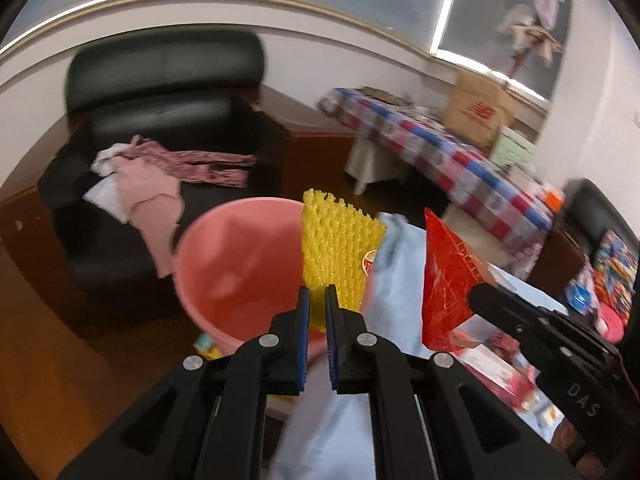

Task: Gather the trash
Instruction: 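Carry both items over the pink bucket and open both grippers to drop them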

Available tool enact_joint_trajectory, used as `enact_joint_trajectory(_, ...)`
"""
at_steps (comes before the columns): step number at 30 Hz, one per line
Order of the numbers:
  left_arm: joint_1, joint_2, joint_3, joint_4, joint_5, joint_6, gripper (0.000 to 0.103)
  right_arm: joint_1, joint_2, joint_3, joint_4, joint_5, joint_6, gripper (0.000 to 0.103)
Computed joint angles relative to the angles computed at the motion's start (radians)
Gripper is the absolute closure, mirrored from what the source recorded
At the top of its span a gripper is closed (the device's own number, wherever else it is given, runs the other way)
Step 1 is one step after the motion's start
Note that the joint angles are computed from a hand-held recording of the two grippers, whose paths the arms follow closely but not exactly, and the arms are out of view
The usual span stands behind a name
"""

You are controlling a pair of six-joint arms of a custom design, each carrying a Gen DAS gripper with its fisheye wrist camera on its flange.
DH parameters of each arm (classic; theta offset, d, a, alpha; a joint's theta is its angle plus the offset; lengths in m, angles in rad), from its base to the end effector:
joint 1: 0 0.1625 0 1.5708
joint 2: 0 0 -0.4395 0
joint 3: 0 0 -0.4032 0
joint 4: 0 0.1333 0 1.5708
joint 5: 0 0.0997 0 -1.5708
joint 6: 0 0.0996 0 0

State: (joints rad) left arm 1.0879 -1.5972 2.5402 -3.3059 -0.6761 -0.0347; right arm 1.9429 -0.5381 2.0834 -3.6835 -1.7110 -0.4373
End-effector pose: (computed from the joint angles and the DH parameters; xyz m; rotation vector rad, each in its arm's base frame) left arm 0.0292 -0.3988 0.3027 0.0589 2.2549 -1.1655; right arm 0.3020 -0.4454 -0.0449 1.0763 -2.6619 0.8300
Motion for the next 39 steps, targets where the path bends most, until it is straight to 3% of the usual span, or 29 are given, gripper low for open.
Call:
enact_joint_trajectory(5,0.099,0.024,-0.057,-0.037,-0.005,0.069,0.096,0.019,0.066,-0.122,0.095,0.021,0.007,0.102)
enact_joint_trajectory(13,0.203,0.113,-0.139,-0.009,-0.026,0.095,0.096,0.008,0.162,-0.258,0.229,-0.007,0.027,0.102)
enact_joint_trajectory(23,0.267,0.197,-0.188,0.038,-0.066,0.081,0.095,-0.006,0.212,-0.307,0.295,-0.074,0.027,0.102)
enact_joint_trajectory(31,0.277,0.194,-0.191,0.071,-0.060,0.043,0.089,-0.010,0.220,-0.327,0.360,-0.116,0.060,0.101)
enact_joint_trajectory(32,0.280,0.191,-0.189,0.069,-0.064,0.043,0.087,-0.010,0.219,-0.327,0.366,-0.118,0.063,0.100)
enact_joint_trajectory(36,0.283,0.183,-0.184,0.070,-0.069,0.038,0.073,-0.009,0.219,-0.325,0.367,-0.114,0.070,0.071)
enact_joint_trajectory(39,0.278,0.170,-0.175,0.067,-0.074,0.034,0.071,-0.005,0.216,-0.317,0.356,-0.116,0.064,0.071)
